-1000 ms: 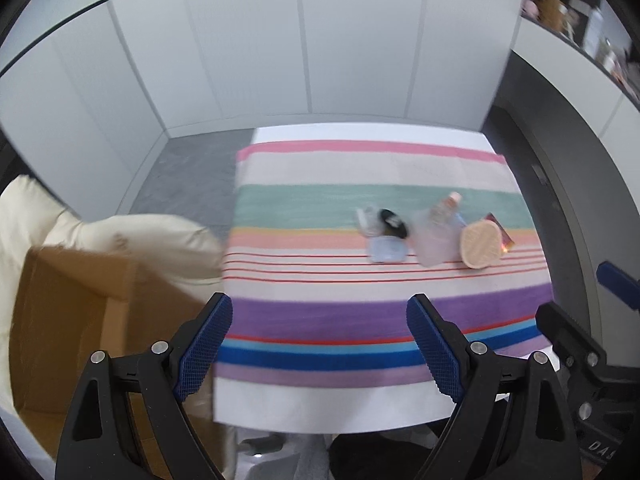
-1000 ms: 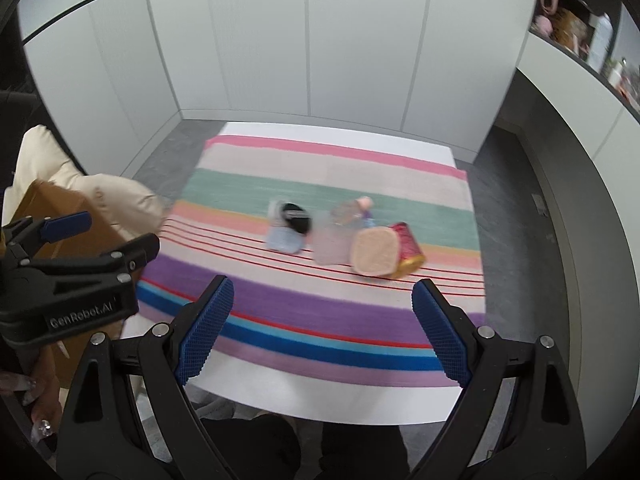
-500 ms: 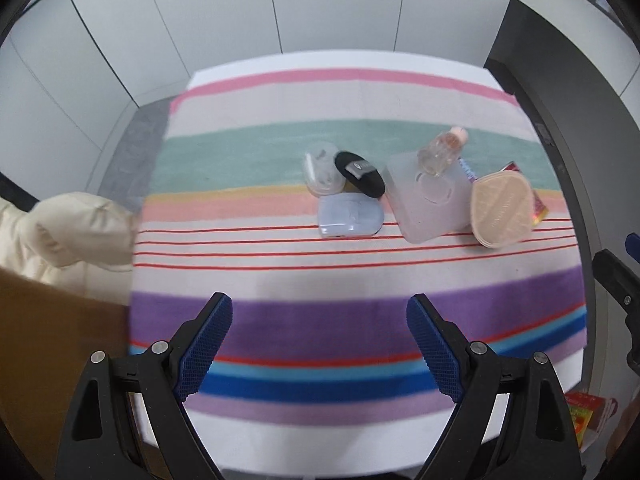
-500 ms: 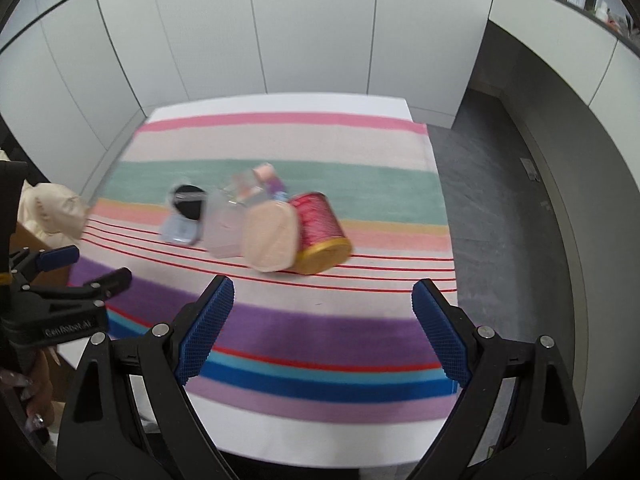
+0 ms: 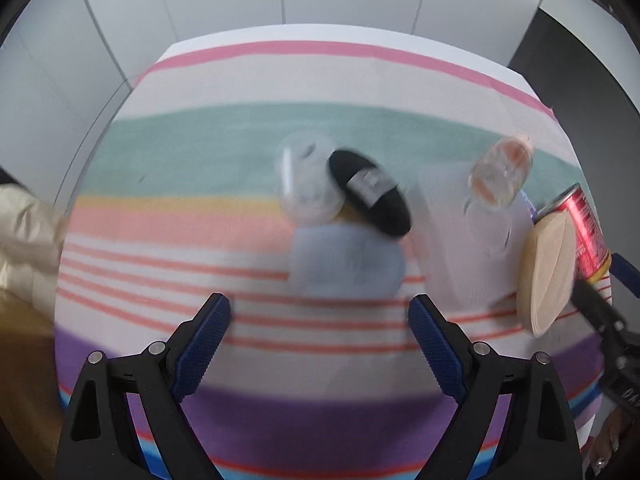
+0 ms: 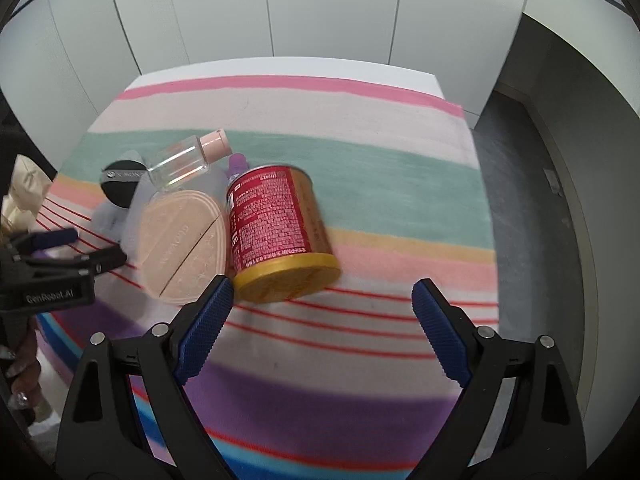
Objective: Organize objects
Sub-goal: 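Grasp the red-and-gold can with the right tool while the left tool grasps the clear case, then lift the can and clear case and carry both toward the cardboard box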
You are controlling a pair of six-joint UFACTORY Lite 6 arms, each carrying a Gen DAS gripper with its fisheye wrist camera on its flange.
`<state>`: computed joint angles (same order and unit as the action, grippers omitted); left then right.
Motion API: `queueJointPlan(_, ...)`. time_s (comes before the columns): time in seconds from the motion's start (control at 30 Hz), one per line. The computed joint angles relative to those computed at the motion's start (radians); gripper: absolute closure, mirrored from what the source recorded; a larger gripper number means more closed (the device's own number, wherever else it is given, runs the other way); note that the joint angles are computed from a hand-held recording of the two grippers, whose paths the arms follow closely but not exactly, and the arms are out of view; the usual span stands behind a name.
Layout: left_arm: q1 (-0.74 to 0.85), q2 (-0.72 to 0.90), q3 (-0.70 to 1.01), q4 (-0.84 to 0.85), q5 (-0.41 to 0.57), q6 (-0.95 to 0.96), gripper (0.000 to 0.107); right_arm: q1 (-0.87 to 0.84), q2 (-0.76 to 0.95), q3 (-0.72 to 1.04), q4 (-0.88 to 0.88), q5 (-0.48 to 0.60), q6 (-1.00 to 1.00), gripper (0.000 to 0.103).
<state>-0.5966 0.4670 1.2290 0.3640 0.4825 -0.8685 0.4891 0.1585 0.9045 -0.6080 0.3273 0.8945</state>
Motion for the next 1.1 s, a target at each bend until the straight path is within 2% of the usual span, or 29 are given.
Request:
queueJointPlan(0.1,-0.008,0.04,0.044,0.057,0.006,-0.053,0.015,0.018,0.071,0.04,-0.117,0.004,0.11,0.011)
queueJointPlan(0.17,-0.003,0.056,0.061,0.074,0.0,-0.068,0.016,0.015,0.104,0.058,-0.151,-0.014,0.14,0.019)
queueJointPlan(0.2,-0.005,0.057,0.066,0.104,-0.002,-0.096,0.024,0.016,0.115,0.065,-0.157,-0.025,0.147,0.034)
queueJointPlan(0.23,-0.008,0.048,0.057,0.142,-0.013,-0.128,0.032,0.011,0.117,0.063,-0.141,-0.048,0.125,0.041)
queueJointPlan(0.27,-0.002,0.048,0.057,0.16,-0.029,-0.129,0.048,0.014,0.116,0.057,-0.159,-0.066,0.146,0.042)
queueJointPlan(0.33,-0.003,0.056,0.071,0.172,-0.017,-0.122,0.048,0.028,0.105,0.046,-0.232,-0.066,0.229,0.043)
queueJointPlan(0.7,-0.001,0.028,0.061,0.097,0.021,-0.083,0.049,0.051,0.031,0.012,-0.168,-0.02,0.232,0.044)
queueJointPlan(0.93,-0.006,-0.066,0.051,0.086,0.069,-0.063,0.049,0.057,-0.059,0.024,-0.067,0.076,0.17,0.044)
queueJointPlan(1.1,-0.019,-0.138,0.075,0.074,0.144,-0.034,0.049,0.073,-0.137,0.074,-0.005,0.171,0.109,0.044)
